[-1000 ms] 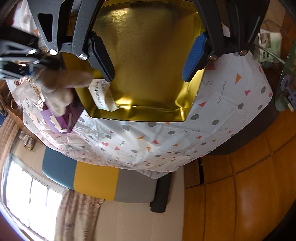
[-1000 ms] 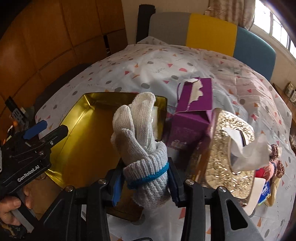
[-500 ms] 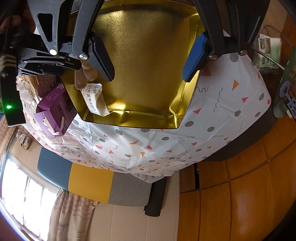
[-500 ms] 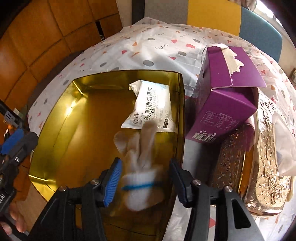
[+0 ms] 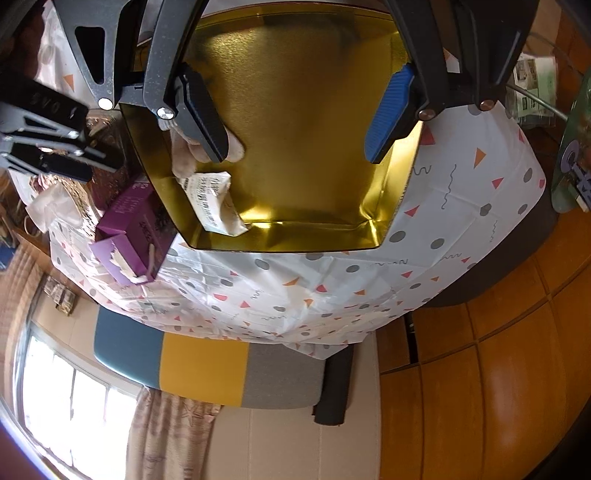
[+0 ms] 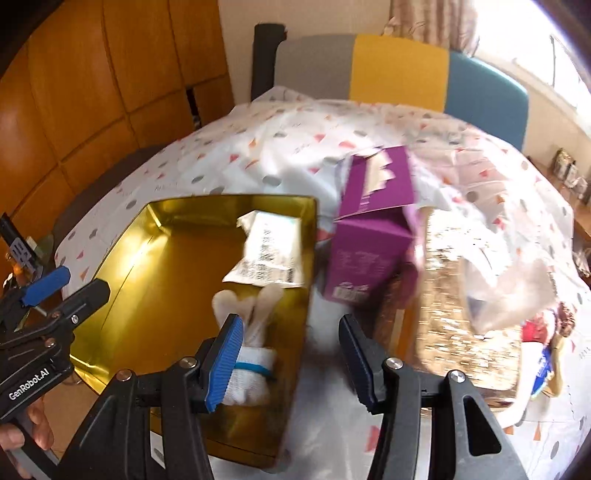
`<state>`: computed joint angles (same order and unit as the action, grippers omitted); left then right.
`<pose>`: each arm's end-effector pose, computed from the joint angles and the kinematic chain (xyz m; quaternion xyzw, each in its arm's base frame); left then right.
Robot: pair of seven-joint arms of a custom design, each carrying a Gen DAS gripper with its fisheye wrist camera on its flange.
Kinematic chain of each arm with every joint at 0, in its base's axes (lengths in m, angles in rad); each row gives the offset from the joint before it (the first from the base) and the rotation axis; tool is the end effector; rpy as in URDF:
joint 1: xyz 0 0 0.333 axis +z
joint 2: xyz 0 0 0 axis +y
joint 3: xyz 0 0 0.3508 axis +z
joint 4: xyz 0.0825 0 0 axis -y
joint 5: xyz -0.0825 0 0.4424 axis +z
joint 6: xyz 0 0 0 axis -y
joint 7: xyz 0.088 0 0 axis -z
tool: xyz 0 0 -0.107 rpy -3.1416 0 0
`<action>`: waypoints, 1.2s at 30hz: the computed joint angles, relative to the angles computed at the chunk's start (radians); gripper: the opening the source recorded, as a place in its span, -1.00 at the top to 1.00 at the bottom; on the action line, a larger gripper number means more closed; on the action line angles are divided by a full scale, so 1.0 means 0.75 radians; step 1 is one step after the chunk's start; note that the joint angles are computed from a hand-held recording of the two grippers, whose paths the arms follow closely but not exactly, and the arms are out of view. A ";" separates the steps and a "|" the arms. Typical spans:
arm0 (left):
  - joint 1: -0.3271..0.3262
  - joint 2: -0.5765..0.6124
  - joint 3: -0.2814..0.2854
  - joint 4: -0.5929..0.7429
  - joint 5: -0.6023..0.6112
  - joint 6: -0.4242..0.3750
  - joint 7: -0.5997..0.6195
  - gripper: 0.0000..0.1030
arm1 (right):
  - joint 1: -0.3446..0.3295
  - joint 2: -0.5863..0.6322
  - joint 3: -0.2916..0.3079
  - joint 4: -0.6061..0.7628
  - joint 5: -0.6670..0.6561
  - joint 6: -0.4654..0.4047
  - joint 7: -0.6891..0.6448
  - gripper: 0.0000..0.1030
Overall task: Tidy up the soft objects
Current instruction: 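Release the wipes in the tray with the left tool while the right tool drops the gloves there, then move the left tool to the white sponge and grasp it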
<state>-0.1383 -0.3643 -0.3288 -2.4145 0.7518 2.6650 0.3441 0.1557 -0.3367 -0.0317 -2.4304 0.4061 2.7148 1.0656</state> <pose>0.4480 -0.2587 0.5030 -0.6985 0.5924 -0.2734 0.2940 0.5168 0.0493 0.5033 -0.7626 0.5565 -0.1682 0.2837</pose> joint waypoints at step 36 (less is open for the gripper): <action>-0.261 0.273 0.004 0.257 -0.201 0.132 0.539 -0.50 | -0.561 0.073 -0.219 -0.003 -0.205 0.190 0.373 -0.06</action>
